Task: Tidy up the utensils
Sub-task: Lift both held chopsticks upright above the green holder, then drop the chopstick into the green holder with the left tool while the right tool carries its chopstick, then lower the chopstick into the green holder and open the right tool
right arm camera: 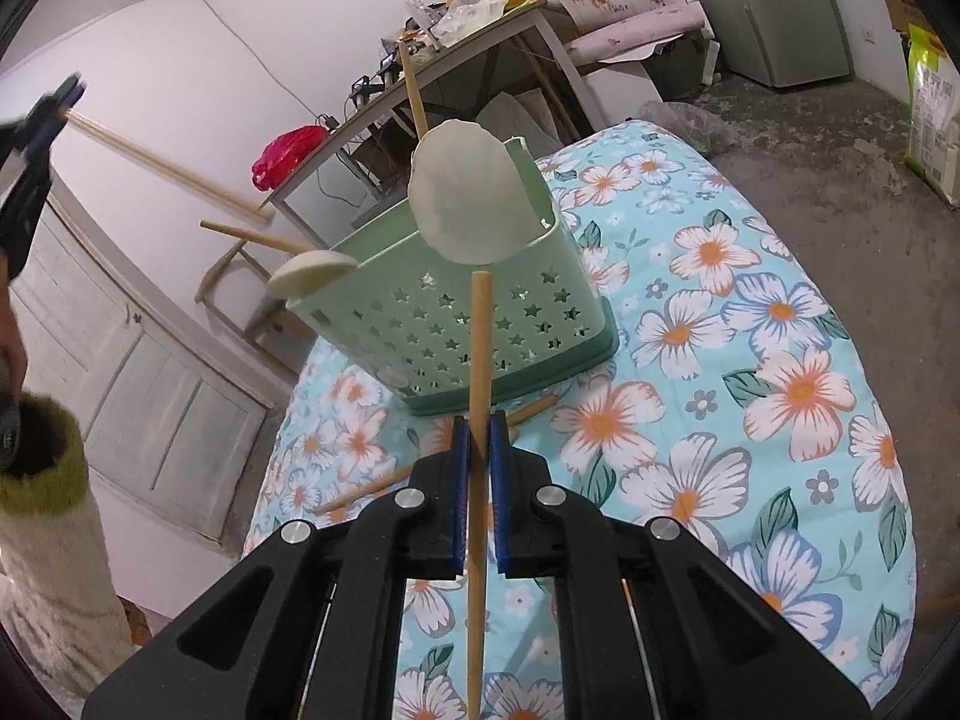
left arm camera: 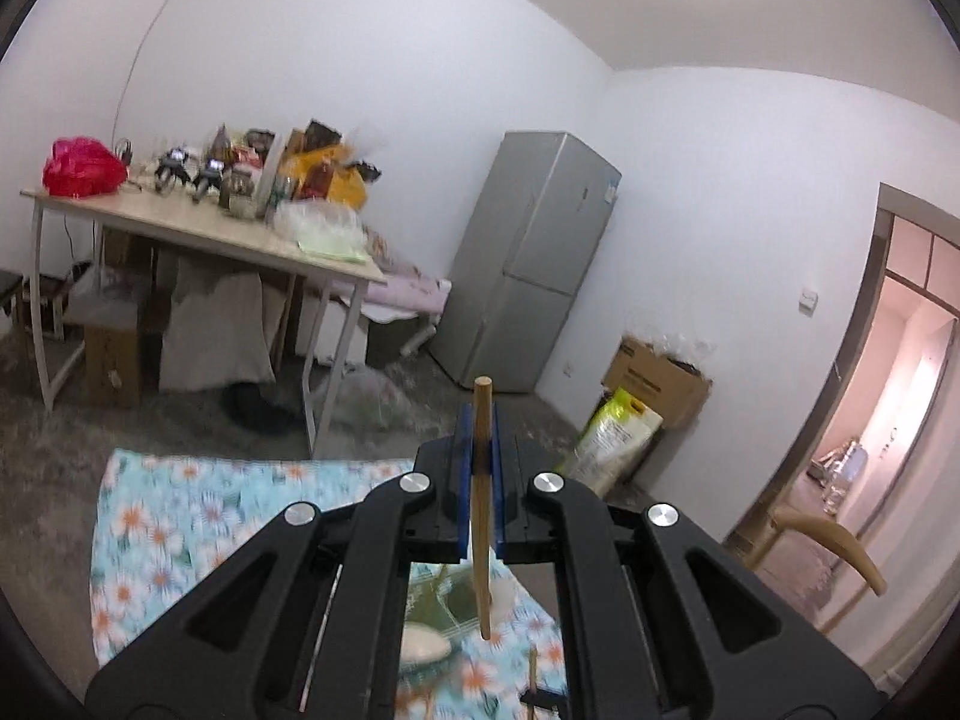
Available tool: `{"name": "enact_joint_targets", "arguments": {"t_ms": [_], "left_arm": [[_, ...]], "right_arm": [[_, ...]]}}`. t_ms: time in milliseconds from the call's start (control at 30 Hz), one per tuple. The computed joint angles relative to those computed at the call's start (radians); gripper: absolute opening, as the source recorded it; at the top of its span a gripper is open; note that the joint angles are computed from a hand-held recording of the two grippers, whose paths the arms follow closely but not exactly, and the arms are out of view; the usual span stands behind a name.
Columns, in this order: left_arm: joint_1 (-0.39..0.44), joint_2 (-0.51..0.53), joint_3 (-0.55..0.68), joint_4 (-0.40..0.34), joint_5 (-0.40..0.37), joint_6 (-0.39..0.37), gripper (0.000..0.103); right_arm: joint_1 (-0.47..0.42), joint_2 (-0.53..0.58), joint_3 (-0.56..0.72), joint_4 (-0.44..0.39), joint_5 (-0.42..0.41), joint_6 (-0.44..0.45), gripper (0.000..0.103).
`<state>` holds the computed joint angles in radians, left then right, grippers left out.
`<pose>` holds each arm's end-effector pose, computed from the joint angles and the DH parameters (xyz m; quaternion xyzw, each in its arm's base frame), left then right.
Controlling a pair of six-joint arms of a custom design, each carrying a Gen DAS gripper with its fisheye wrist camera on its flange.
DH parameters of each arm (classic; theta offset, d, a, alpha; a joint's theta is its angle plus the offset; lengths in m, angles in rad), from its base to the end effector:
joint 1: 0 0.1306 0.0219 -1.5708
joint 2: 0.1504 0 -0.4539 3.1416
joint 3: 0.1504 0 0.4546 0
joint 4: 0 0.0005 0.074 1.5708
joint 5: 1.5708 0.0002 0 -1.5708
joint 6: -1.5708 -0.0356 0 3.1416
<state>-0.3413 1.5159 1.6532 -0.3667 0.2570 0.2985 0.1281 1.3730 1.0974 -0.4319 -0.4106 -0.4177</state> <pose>0.5820 -0.2169 0.6198 0.0963 0.7750 -0.2891 0.5536 0.5128 0.0799 0.3908 0.0439 0.8922 0.2887 0.3445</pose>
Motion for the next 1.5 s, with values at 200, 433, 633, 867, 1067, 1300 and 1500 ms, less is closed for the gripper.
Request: {"name": "enact_joint_targets", "arguments": {"t_ms": [200,433,633,867,1067,1300,1500], "left_arm": [[-0.030,0.093,0.085,-0.039,-0.128,-0.065,0.004],[-0.044,0.181,0.114,-0.069,-0.199,-0.094,0.004],[-0.049,0.172,0.045,0.009,-0.185,-0.111,0.007],[-0.059,0.074,-0.059,0.070,-0.197,-0.140,0.036],[-0.055,-0.021,-0.165,0.048,-0.204,-0.152,0.060],[-0.037,-0.109,-0.308,-0.013,-0.182,-0.151,0.077],[-0.019,-0.158,-0.424,-0.049,-0.181,-0.113,0.083]], "right_arm": [[-0.002,0.007,0.009,-0.007,0.009,0.001,0.007],[-0.003,0.008,0.015,-0.023,0.021,0.005,0.007],[0.005,0.001,0.013,-0.028,0.035,0.005,0.007],[0.015,-0.005,0.010,-0.031,0.041,0.007,0.007],[0.023,-0.015,0.006,-0.027,0.045,0.007,0.007],[0.034,-0.024,0.005,-0.029,0.049,0.011,0.007],[0.041,-0.028,0.010,-0.030,0.055,0.022,0.007]]}}
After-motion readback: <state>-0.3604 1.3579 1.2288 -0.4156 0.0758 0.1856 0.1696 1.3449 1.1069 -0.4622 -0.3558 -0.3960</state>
